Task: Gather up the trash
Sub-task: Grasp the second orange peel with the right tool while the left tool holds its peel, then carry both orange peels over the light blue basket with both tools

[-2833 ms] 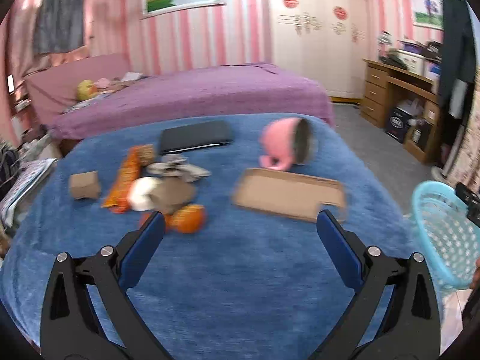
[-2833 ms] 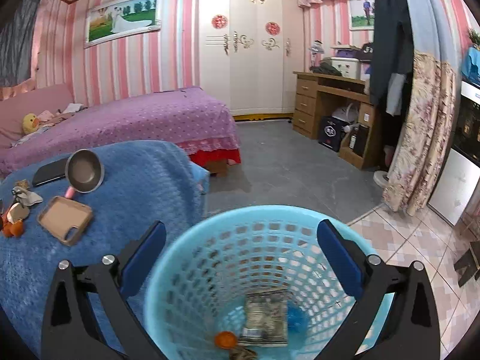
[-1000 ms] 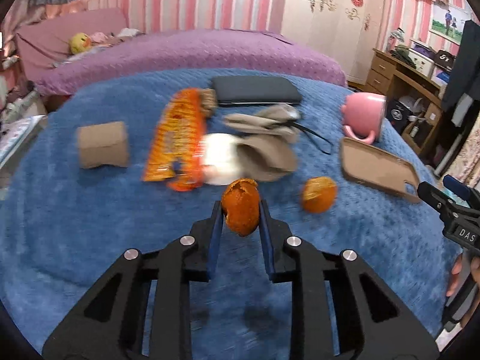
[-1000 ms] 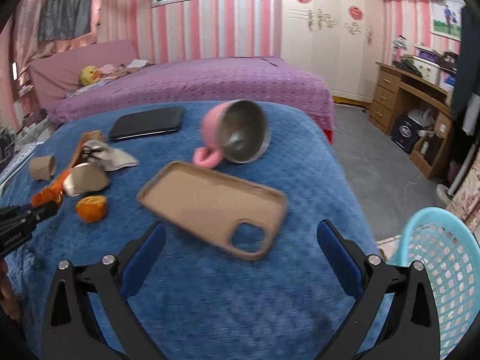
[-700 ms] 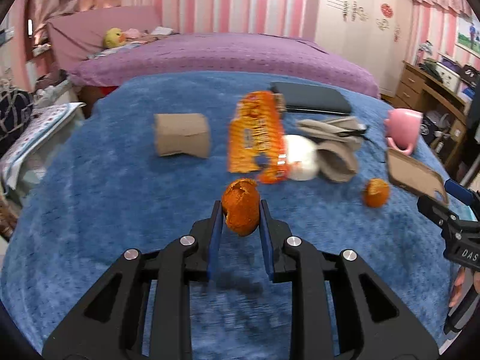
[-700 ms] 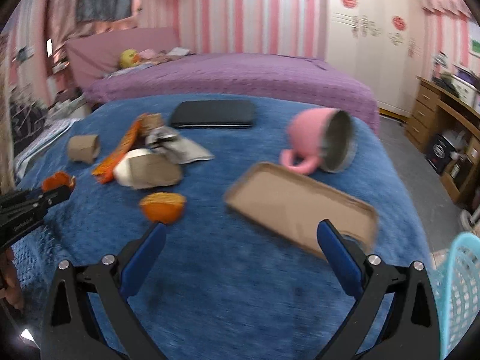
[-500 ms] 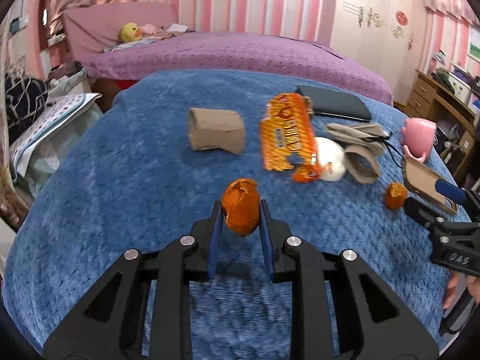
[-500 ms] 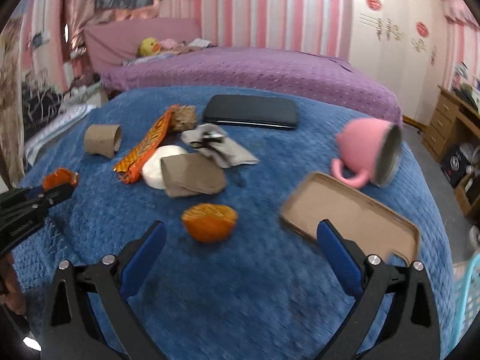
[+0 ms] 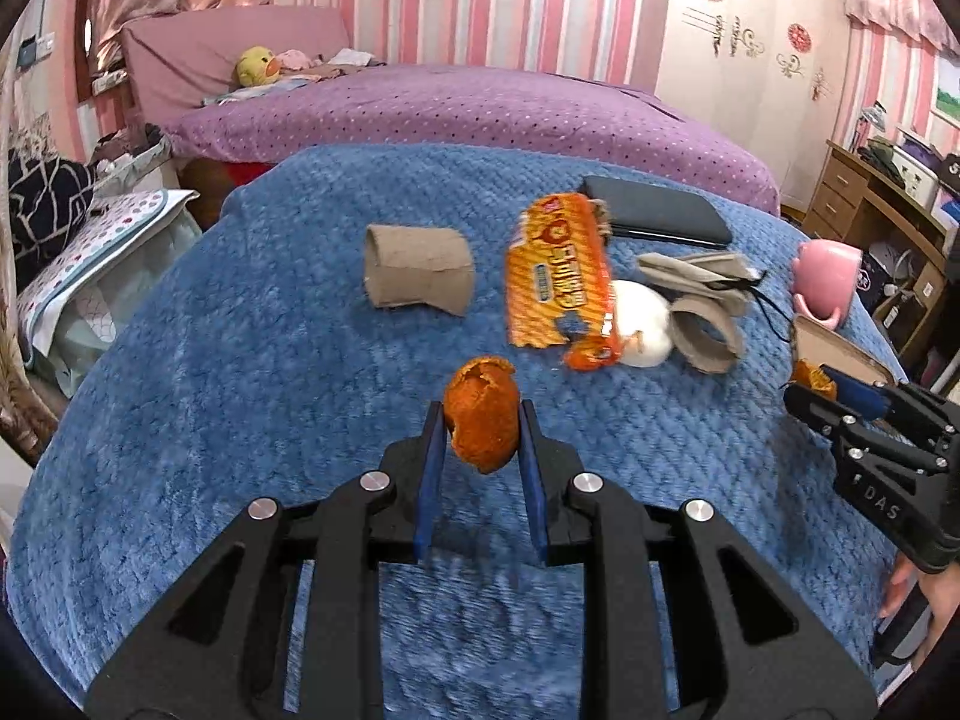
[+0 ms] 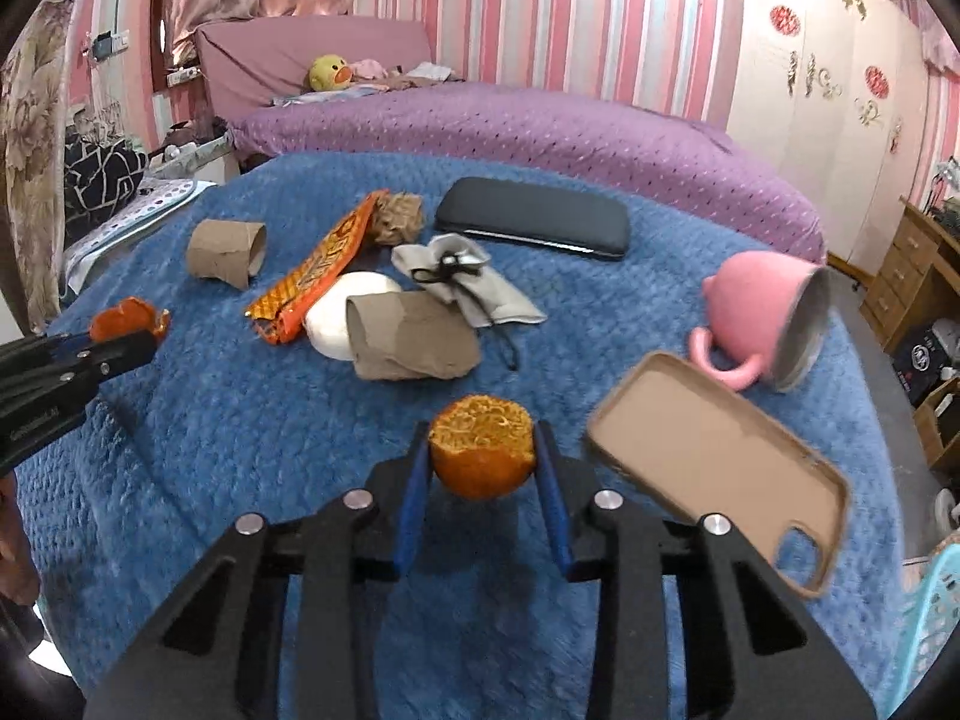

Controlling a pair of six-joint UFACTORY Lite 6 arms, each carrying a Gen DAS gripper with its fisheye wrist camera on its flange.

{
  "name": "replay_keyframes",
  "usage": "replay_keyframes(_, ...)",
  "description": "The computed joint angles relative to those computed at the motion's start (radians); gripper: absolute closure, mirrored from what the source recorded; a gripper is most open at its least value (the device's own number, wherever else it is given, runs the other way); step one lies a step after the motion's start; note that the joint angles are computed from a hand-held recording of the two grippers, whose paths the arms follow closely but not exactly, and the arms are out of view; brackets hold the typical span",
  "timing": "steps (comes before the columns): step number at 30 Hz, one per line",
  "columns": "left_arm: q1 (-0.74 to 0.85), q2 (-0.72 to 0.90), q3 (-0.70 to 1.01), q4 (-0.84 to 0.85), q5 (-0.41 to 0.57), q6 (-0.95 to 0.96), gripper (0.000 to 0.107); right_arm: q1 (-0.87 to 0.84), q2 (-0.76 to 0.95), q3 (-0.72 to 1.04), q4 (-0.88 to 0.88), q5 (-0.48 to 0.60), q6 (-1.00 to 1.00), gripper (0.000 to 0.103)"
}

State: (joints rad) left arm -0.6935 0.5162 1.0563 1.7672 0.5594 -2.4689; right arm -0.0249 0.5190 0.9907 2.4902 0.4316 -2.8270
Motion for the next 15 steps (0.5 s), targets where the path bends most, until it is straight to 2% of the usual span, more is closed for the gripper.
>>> replay_keyframes(9, -0.133, 0.039, 0.124, -0.137, 0.053, 0.114, 0.084, -0.21, -0.179, -0.18, -0.12, 0.081, 0.008, 0.069)
replay_keyframes(15, -0.211, 0.137, 0.27, -0.225, 0.075, 0.211, 0.084, -0.399, -0.215, -0.21, -0.255, 0.141, 0.056, 0.069)
